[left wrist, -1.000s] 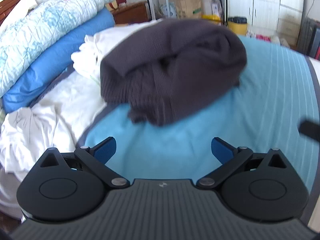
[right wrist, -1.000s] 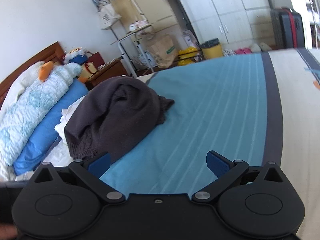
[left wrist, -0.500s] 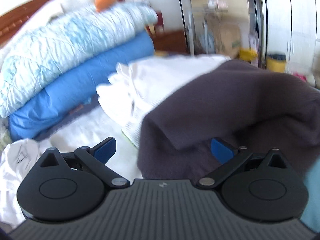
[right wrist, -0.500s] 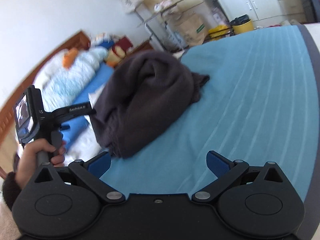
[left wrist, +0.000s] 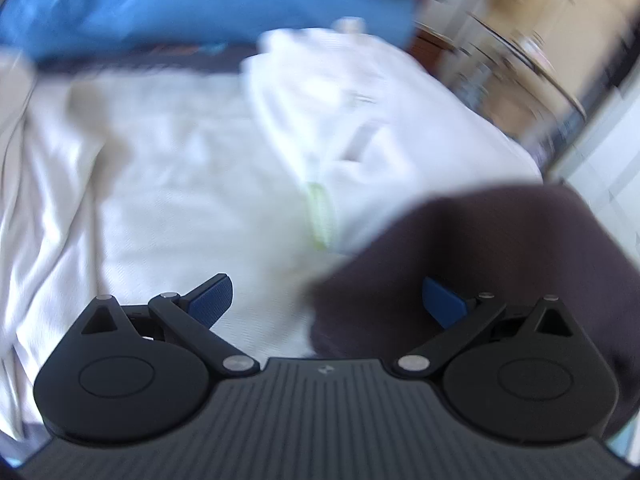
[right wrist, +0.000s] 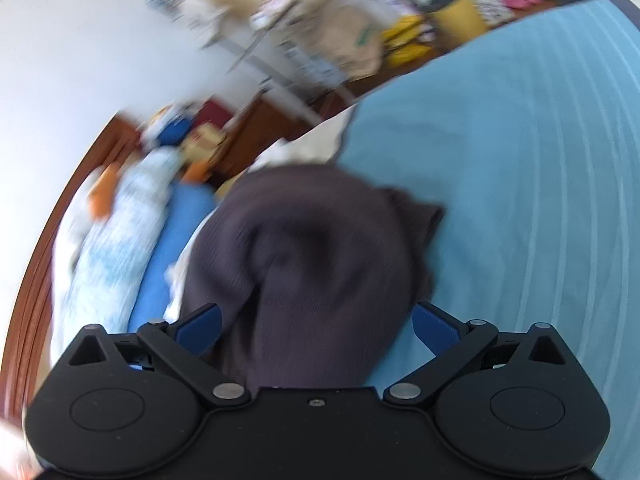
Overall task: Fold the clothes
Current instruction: 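Grasp the brown sweater with the left gripper while the right gripper grasps another part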
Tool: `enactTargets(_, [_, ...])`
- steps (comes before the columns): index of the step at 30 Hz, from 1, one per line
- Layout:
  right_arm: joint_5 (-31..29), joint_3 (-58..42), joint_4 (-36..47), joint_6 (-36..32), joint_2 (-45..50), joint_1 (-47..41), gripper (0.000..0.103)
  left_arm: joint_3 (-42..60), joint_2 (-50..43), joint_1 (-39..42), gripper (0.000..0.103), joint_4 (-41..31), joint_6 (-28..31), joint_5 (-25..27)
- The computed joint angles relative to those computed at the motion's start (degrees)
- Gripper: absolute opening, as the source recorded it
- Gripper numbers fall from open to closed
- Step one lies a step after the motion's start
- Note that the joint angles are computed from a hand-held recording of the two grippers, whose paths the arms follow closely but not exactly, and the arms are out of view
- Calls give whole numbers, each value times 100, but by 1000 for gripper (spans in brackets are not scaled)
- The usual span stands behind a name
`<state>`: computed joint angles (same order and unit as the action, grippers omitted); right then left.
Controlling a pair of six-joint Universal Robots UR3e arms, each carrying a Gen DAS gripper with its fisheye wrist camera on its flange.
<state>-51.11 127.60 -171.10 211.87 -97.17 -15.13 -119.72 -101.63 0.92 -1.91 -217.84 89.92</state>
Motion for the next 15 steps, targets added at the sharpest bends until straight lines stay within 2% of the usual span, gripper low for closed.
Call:
enactTargets(3, [-423,-581,-563,492,830,220,103,-708,-117,787,103,1065,-692,-1326])
enactTargets(5, [-504,-1107,-633,637,1416,324,103,-952,-388,1125,103,1715,-1059,-2079])
enactTargets(7, [-502,-1715,-654,744,2051,464,103,-843,-481,930,100,1746,-979,-2096])
enactTargets(10, [-792,-2569,-542,789,2812,771,100,-362,-779,597,85,1540,-688,-2331])
enactTargets(11, [-948,-2811,-456,741,2984,897,91,-187,-883,494,76,1455,-583,-2417])
enactTargets(12, [-1009,-3051,-366,649,3176,991,73,-11,-1072,445,64,1409,-674,-2590])
enactTargets(13, [-1081,-3238,-267,595,3315,1103,56,172,-1272,403,58,1368,-779,-2772])
enactTargets(15, [-1425,-3362,-82,324,3320,1333,48,404,-1914,510,43,1878,-1321,-3718])
